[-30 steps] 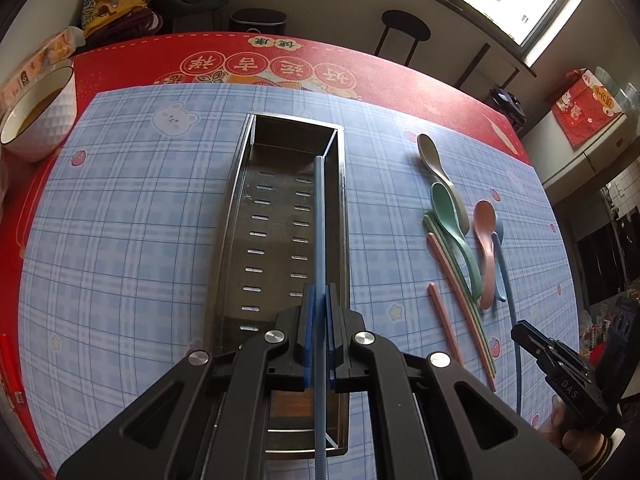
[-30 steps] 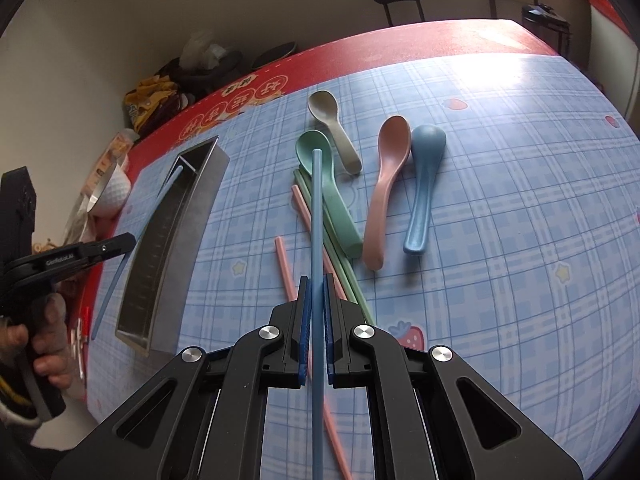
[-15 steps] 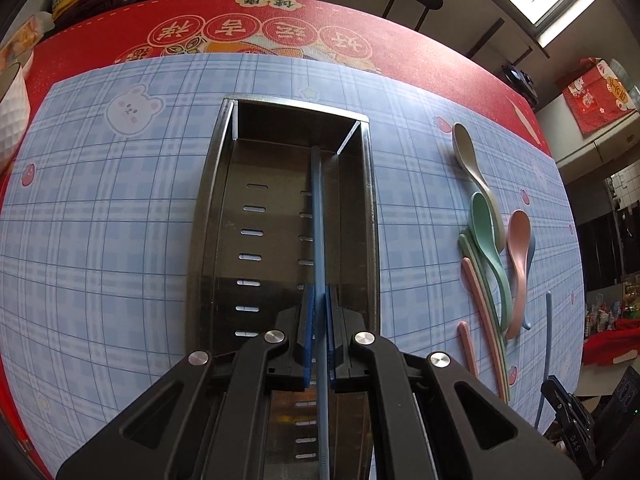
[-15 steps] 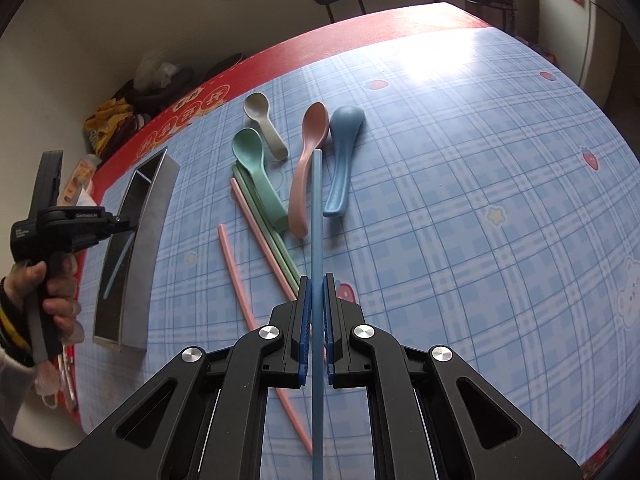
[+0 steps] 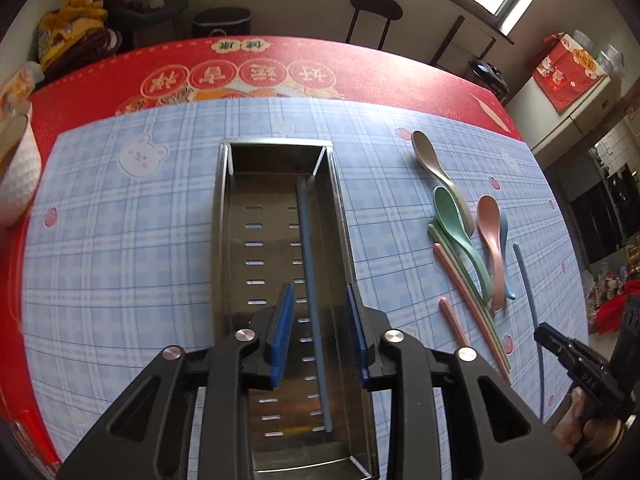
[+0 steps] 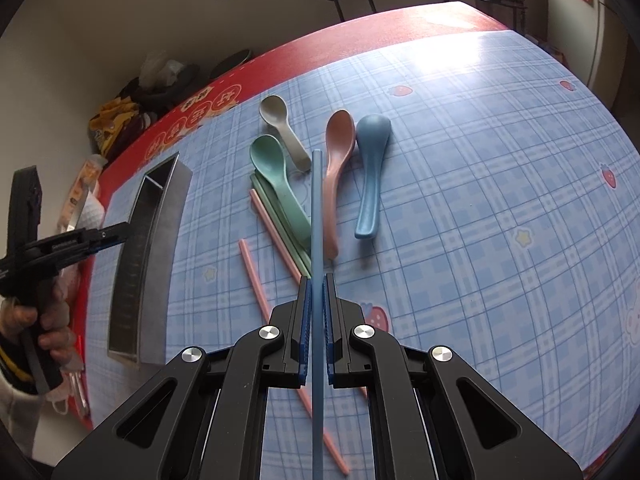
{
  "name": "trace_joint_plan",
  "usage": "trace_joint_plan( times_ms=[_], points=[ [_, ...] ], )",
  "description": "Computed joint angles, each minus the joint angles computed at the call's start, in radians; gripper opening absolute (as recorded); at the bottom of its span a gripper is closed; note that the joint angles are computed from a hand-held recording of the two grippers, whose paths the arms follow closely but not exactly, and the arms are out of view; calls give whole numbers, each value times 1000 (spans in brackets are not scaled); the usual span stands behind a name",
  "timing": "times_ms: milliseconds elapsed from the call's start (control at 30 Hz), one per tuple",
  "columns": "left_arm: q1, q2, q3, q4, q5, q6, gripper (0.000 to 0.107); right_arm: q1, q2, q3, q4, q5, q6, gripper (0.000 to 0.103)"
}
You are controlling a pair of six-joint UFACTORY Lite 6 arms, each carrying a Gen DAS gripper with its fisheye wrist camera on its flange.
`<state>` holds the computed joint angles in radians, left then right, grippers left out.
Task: Organize utensils
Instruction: 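Open the left tool and release the chopsticks in the caddy, then move the left tool back toward the remaining chopsticks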
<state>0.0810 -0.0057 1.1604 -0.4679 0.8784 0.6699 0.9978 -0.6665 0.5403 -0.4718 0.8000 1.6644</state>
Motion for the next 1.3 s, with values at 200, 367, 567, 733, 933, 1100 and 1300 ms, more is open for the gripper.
trace_joint_plan(
  times_ms=[200, 367, 567, 733, 933, 1100, 1300],
  points=[
    [15, -174, -81, 82, -90, 15, 87, -147, 149, 141, 72, -91, -201, 6],
    [123, -215, -89, 6, -65, 117, 96, -214, 333, 268, 184, -163, -351, 6],
    [278, -208, -63, -91, -42, 242, 97, -220, 581, 475, 269, -207, -433, 6],
    [369, -201, -82, -137, -71, 323, 97, -205, 783, 694, 337, -186, -532, 6],
    [452, -193, -126, -229, -71, 447, 97, -183, 1004, 955, 415, -134, -624, 6],
    [503, -178, -131, -292, -45, 495, 97, -182, 1171, 1167, 457, -78, -625, 6],
    [538, -167, -121, -322, -10, 494, 97, -203, 1351, 1382, 477, -3, -582, 6]
  ],
)
